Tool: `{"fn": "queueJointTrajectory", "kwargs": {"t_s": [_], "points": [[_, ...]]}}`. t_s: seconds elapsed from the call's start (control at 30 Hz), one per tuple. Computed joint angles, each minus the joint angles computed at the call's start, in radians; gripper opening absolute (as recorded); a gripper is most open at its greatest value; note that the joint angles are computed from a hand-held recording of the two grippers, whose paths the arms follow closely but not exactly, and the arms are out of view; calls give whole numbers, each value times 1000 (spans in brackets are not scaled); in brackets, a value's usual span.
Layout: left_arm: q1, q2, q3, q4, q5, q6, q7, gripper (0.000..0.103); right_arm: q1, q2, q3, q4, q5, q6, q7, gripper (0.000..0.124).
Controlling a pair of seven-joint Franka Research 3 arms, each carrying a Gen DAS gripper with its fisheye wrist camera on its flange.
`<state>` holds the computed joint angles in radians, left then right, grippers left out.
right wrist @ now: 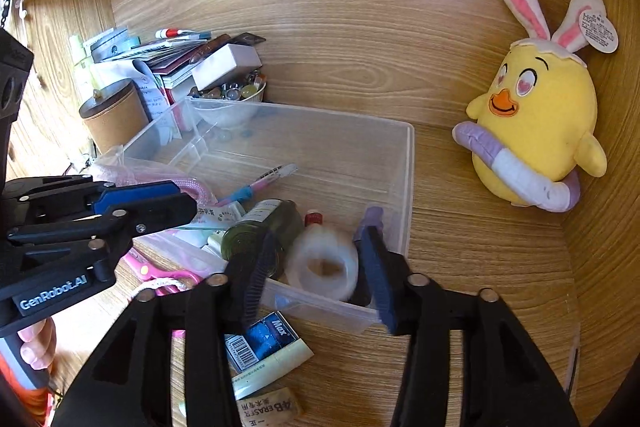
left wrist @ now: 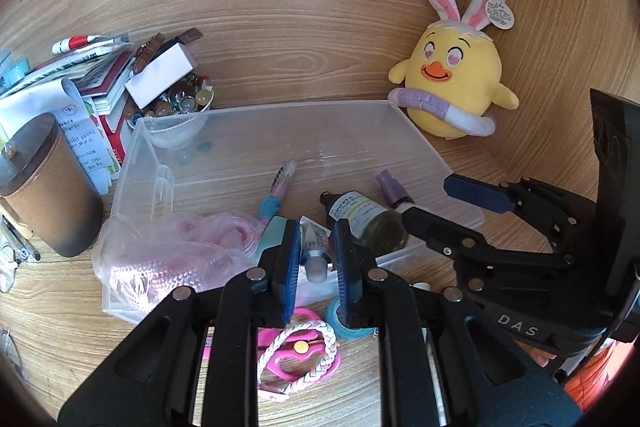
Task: Organize objects
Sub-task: 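Lower both items into the clear box and open both tools, then grasp the beige eraser with the right tool and lift it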
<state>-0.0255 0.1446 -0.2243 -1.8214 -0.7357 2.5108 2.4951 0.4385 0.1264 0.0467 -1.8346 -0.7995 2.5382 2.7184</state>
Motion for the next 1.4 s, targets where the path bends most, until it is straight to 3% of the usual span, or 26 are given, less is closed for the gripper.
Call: {"fn": "queueJointTrajectory", "kwargs": {"t_s": [0.43,0.63,0.97,1.23,1.4], "points": [[-16,-132,51,-109,-141,-7,186,17,-1,-84,41,-63,-60,14,16,63],[-31,-186,94,-177,-147,-18,223,30,-7,-126,79,-107,-93,-4,32,64],[-32,-189,127,-245,-34,-43,151,35,-23,-155,107,-199,6,12,-8,64],[-5,-131,113,-235,91,-66,47,35,-34,-154,103,-288,217,91,-110,64],[4,-106,94,-228,117,-28,29,35,-33,-146,105,-292,218,81,-108,64]]}}
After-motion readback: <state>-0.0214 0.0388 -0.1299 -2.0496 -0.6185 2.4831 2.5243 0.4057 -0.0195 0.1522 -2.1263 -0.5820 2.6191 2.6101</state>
